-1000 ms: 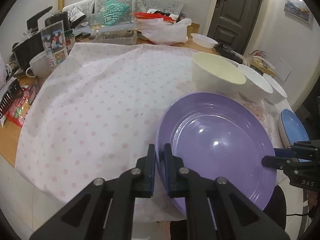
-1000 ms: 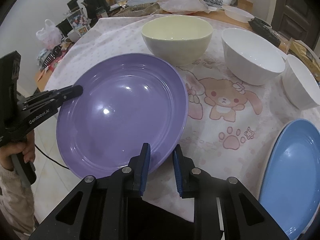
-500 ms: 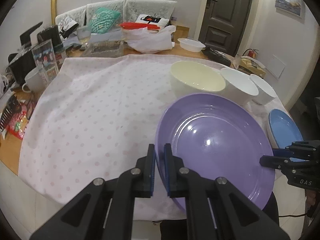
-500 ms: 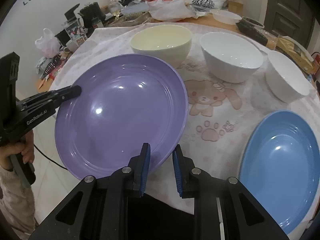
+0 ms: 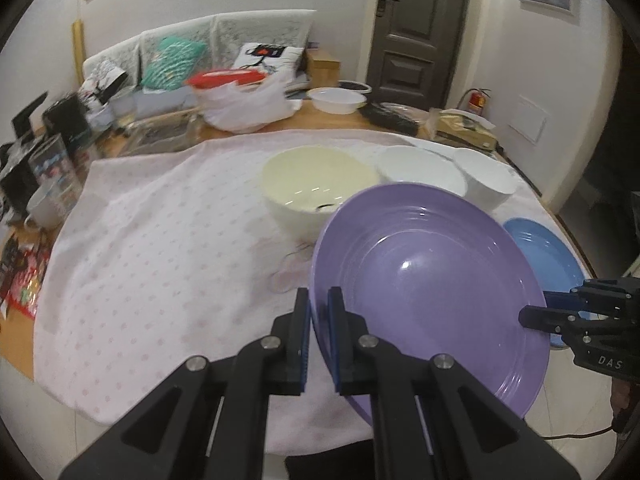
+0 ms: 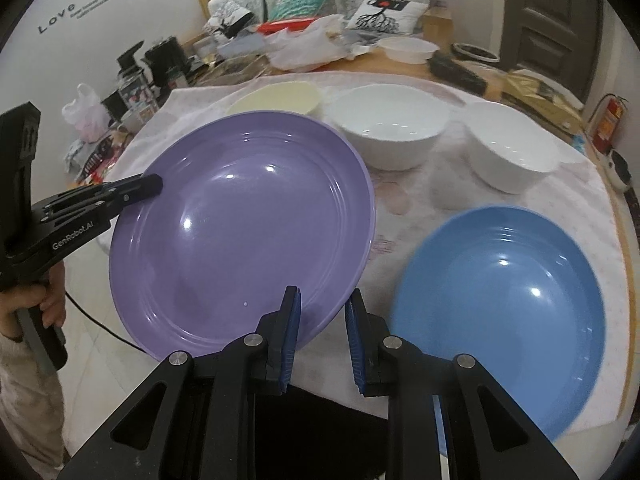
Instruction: Organize plates and bowls
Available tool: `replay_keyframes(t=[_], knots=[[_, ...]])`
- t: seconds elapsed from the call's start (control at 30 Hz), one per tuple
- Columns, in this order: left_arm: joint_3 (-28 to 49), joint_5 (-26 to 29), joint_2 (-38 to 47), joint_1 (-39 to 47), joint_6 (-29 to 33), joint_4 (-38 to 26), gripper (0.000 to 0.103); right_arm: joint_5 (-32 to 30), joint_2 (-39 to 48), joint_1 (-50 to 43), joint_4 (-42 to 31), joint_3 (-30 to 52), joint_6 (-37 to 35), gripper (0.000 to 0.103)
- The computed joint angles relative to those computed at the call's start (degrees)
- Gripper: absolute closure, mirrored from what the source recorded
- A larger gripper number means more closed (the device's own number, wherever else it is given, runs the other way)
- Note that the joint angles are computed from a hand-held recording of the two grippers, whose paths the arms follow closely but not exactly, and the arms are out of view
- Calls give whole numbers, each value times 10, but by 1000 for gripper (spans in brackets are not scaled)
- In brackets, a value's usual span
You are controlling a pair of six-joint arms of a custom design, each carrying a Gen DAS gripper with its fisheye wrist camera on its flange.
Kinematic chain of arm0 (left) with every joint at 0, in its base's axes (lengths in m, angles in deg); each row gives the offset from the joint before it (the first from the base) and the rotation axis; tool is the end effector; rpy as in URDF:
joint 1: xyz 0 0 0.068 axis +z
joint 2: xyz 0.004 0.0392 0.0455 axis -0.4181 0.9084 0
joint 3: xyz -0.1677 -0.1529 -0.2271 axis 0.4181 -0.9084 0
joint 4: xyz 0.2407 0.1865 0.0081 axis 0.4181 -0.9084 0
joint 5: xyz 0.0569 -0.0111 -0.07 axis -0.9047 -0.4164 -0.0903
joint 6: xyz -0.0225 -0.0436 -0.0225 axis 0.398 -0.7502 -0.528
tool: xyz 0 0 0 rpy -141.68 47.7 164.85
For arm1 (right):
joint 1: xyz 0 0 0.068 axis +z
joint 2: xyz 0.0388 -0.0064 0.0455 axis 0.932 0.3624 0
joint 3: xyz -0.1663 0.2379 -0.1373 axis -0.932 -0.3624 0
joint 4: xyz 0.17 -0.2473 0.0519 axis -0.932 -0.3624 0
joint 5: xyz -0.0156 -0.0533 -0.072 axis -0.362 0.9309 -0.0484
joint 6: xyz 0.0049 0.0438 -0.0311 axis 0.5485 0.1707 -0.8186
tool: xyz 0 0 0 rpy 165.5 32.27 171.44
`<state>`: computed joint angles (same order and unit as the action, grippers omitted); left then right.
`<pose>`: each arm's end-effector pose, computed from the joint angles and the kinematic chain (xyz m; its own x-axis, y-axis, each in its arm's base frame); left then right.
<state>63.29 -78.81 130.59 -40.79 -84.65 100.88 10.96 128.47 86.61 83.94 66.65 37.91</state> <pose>0.1740 -0.0369 0.0713 -0.6702 -0.2960 -0.6806 -0.3380 0.9381 -0.0751 0.2968 0.1109 0.0901 -0.5868 -0.6042 -0.5391 -0.7729 0.6164 0.1506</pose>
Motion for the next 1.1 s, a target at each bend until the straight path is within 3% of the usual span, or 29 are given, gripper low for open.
replay_keyframes(t=[0.37, 0.7, 1.1], knots=[[138, -22, 87, -98, -6, -65, 97, -25, -5, -130, -32, 17, -57, 86], [271, -5, 196, -143, 20, -112, 96, -31, 28, -225, -47, 59, -89, 85], [366, 13, 287, -164, 50, -159, 92, -12, 70, -268, -43, 90, -107, 85]])
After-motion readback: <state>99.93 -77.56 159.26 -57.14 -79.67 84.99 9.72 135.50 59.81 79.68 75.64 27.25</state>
